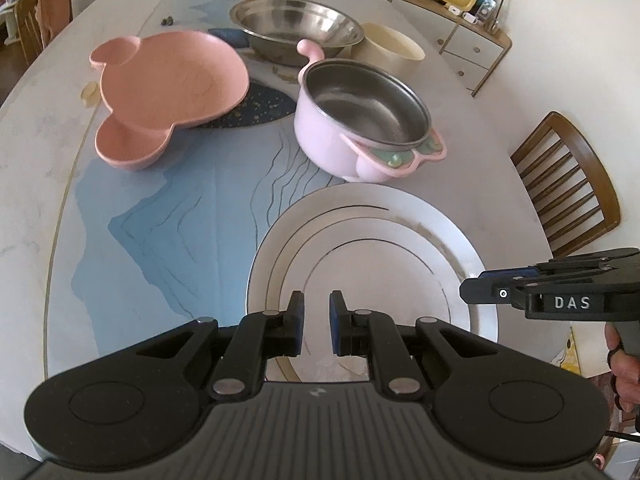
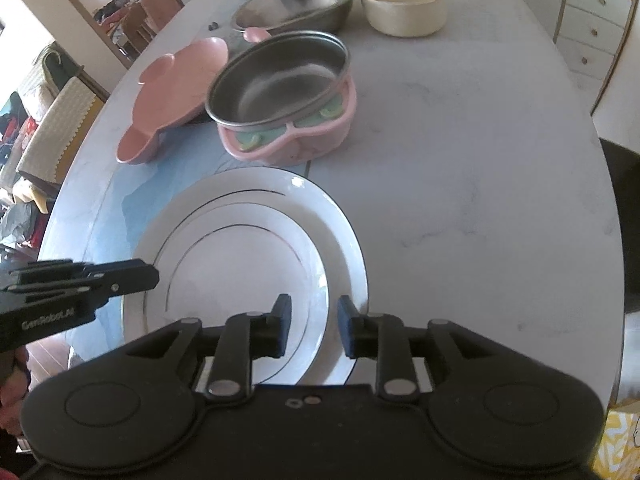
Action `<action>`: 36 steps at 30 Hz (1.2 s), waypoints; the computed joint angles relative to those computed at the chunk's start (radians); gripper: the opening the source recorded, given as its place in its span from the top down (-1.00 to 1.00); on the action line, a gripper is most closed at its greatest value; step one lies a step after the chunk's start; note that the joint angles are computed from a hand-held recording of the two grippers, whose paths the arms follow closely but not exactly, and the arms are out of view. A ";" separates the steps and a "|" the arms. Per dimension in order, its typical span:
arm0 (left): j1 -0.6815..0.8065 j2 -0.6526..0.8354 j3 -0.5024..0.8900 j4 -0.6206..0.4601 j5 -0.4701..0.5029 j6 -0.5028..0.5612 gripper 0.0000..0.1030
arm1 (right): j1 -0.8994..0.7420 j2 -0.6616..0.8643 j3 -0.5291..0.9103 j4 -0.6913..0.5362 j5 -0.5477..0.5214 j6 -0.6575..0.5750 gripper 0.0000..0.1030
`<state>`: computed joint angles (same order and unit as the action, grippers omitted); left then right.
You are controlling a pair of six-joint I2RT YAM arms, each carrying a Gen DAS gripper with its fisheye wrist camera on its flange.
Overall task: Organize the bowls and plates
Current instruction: 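Lower the small plate onto the large plate and open the right tool, then move both tools to the pink bear-shaped plate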
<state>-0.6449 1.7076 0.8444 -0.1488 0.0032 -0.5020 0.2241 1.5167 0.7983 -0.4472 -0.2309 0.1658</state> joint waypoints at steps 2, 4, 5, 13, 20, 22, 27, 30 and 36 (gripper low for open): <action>-0.002 -0.007 0.003 -0.001 -0.003 0.007 0.77 | 0.006 -0.022 0.000 -0.010 0.000 0.000 0.39; -0.008 -0.016 0.007 -0.003 -0.012 0.018 0.76 | 0.012 -0.047 0.001 -0.017 0.003 -0.001 0.36; -0.012 -0.019 0.012 -0.009 -0.021 0.024 0.76 | 0.015 -0.059 0.001 -0.019 0.006 -0.001 0.32; -0.018 -0.057 0.018 -0.007 -0.057 0.028 0.05 | 0.037 -0.123 0.042 -0.056 0.009 -0.001 0.08; 0.035 -0.122 0.010 -0.025 -0.074 0.034 -0.33 | 0.072 -0.072 0.155 -0.071 0.013 -0.013 -0.22; 0.066 -0.148 0.006 -0.031 -0.077 0.043 -0.41 | 0.086 -0.042 0.210 -0.074 0.021 -0.007 -0.34; 0.154 -0.164 0.037 -0.055 -0.089 0.084 -0.51 | 0.123 0.067 0.370 -0.073 0.037 0.005 -0.63; 0.210 -0.141 0.068 -0.053 -0.082 0.111 -0.51 | 0.149 0.162 0.483 -0.078 0.064 0.006 -0.69; 0.310 -0.048 0.154 -0.046 -0.106 0.151 -0.51 | 0.175 0.395 0.757 -0.133 0.058 -0.001 -0.69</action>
